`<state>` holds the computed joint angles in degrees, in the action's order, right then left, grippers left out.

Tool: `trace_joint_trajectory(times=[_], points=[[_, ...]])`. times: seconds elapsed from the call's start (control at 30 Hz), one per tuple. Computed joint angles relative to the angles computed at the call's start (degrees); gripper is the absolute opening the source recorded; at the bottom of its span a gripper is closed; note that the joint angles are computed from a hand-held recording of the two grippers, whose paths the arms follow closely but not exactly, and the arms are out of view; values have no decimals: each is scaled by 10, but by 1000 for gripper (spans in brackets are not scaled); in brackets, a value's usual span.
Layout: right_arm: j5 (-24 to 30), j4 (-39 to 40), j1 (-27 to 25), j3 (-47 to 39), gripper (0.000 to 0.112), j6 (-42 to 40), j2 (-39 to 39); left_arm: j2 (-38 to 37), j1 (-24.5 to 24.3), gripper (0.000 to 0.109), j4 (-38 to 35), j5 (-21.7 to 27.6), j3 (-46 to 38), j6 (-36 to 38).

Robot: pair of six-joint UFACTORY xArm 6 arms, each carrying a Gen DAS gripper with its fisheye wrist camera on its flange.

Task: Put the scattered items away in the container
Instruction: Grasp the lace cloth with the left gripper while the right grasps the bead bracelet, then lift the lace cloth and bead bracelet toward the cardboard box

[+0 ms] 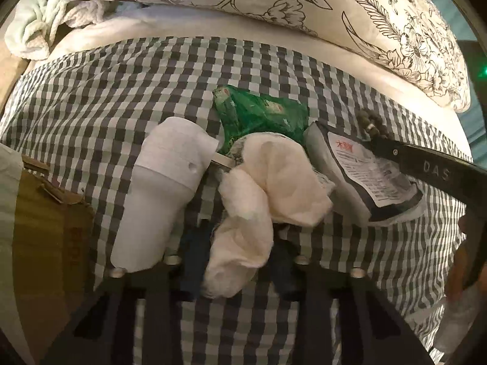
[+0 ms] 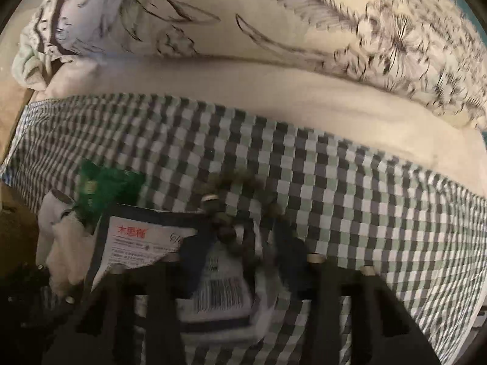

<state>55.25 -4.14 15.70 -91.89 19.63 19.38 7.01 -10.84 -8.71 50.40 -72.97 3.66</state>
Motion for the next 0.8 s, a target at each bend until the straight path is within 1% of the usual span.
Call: trace_joint_trajectory(times=[0.03,0.07,0.1,0.13,0.2,0.43,0.57,0.7,0.8], points=[[-3,10,-4,2,22,2,-2,0,1,23,-4,1,-1,2],[-6,15,-7,5,18,6,-5,0,3,19,-11,5,-3,6],[-9,19,-9,10,17,10,-9,0,4,17,-16,10,-5,11],[-13,23,-12,15,16,13,-15,-2,3,17,-14,10,-4,10],[-19,32,-16,27,12,18,-29,-5,3,17,-18,16,-5,15],[-32,35,-27,73,12,37,-90,-29,1,17,-20,22,3,21],[-33,35,-30,90,12,52,-122,-46,3,17,-7,24,2,18],[-34,42,-31,121,12,56,-166,-57,14,17,-11,33,-6,36],[-36,38,-25,143,12,72,-199,-94,7,17,-10,35,14,30]])
